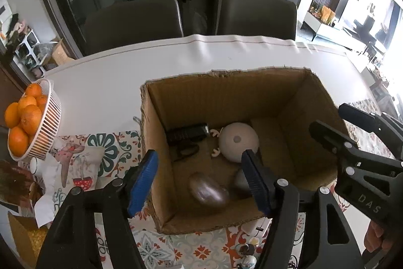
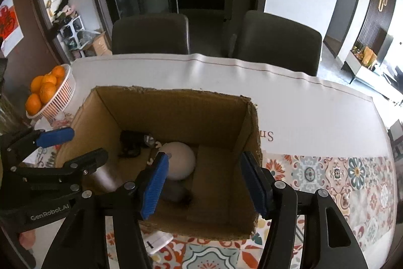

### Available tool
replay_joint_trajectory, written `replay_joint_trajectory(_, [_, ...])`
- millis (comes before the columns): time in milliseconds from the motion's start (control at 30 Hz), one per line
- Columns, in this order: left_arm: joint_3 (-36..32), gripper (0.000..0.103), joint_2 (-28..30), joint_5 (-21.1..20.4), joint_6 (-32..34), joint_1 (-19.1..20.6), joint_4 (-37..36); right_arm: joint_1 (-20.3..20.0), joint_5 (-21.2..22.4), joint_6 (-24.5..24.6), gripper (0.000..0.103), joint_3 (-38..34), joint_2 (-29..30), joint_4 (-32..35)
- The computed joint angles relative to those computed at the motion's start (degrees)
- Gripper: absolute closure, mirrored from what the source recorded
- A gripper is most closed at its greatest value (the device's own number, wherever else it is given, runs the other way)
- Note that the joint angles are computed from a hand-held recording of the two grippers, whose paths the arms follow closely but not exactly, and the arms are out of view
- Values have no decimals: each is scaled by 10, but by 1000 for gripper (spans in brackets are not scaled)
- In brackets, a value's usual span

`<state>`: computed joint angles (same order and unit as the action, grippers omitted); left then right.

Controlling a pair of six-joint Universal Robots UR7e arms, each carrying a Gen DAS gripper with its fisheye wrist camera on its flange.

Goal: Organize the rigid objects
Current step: 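Open both tools to drop the puck and mouse into the box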

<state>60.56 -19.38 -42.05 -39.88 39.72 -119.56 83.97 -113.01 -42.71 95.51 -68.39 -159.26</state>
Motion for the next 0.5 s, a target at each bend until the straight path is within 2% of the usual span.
replay_joint_trajectory(200, [36,35,-22,28,-28,-17,-11,1,16,4,42,21,-19,-20])
replay_joint_trajectory(400, [86,34,-50,46,-43,-38,-34,6,41,-8,42,67,-53,-78])
replay_joint_trajectory(500, [113,33,-64,60,-44,-51,-55,9,54,-18,39,89,-70,-103])
